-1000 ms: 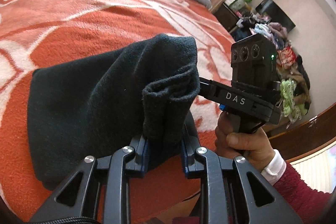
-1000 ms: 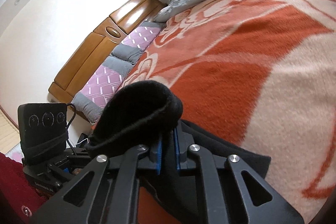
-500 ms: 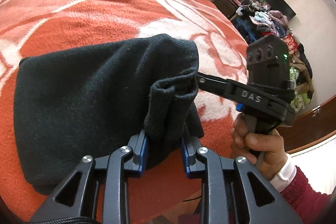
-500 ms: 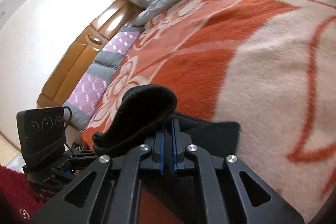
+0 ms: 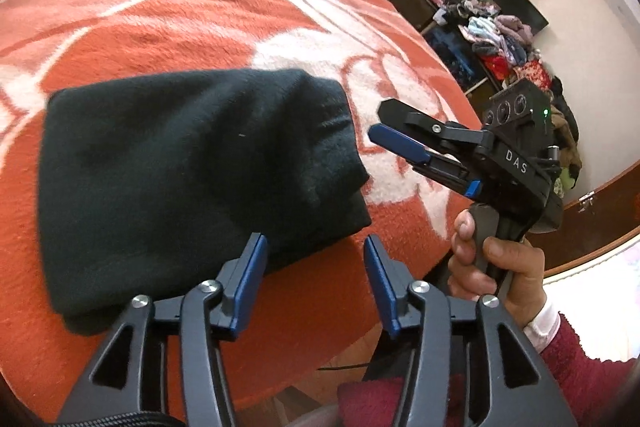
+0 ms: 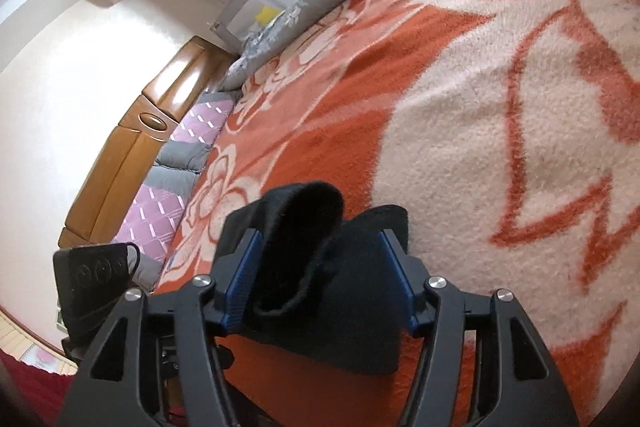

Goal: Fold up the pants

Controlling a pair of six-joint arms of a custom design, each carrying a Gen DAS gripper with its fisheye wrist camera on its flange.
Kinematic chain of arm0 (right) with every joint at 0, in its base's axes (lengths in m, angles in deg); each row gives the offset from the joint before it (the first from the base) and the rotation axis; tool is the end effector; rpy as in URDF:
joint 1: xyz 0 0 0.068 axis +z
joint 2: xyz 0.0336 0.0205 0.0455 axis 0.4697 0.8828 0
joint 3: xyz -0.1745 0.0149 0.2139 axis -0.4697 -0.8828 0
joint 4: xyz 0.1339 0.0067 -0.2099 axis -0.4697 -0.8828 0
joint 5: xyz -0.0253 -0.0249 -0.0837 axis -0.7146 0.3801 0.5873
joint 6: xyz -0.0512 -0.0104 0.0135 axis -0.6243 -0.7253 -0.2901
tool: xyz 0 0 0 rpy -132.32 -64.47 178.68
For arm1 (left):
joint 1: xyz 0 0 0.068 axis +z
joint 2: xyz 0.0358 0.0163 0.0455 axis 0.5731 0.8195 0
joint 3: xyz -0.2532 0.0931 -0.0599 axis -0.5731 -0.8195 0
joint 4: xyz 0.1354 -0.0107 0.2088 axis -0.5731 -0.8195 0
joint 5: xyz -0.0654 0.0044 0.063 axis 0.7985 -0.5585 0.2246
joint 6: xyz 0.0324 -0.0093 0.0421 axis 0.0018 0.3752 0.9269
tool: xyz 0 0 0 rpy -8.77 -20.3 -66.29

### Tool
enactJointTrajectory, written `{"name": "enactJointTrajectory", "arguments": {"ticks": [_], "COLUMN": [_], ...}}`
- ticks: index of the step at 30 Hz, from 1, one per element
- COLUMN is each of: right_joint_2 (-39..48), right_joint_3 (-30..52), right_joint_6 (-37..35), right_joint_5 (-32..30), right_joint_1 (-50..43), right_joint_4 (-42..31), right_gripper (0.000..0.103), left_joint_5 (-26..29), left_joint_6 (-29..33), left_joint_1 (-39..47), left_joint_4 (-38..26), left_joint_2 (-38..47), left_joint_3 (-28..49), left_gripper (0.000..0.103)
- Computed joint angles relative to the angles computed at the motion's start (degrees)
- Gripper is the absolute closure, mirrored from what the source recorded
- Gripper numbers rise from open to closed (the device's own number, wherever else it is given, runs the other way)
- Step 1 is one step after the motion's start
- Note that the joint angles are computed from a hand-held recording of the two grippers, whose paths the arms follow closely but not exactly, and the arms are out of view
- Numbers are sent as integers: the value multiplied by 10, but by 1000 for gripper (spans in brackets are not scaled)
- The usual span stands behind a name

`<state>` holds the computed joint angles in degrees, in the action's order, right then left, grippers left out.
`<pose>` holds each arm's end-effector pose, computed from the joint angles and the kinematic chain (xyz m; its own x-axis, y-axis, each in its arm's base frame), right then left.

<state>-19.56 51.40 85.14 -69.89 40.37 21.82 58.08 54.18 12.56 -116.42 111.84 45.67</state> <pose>0.1213 0.0271 0.2414 -0.5056 0.7007 -0.5033 0.2856 0.6865 0.6687 0.2853 -0.1424 0.2556 -0.6768 0.6068 -0.4167 0.7266 0.4599 -0.5104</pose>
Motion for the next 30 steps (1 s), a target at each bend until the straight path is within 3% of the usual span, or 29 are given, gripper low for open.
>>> {"name": "enactJointTrajectory", "arguments": {"ticks": [6,16,23,25,27,30], "right_joint_2": [54,157,200,205,208,211], "right_joint_3": [35,75,80,78,79,88], "right_joint_6": [30,54,74,78,79,77], "right_joint_5": [58,68,77,78,81,91], "right_joint_1": [79,110,129,133,136,142], "right_joint_4": [1,-15,4,11,8,-7], "right_gripper": [40,38,39,47,66,82], "left_joint_5": [11,9,-2,-3,1,0], "left_joint_6": [8,-57,-84,-87,-87,-91], "left_joint_1": [66,150,165,166,165,155], "left_joint_4": [-5,3,3,4,7,26], "left_joint_2": [0,125,208,224,233,222], "left_joint_3": [20,115,172,175,171,148], "left_gripper": [33,31,29,29,32,39]}}
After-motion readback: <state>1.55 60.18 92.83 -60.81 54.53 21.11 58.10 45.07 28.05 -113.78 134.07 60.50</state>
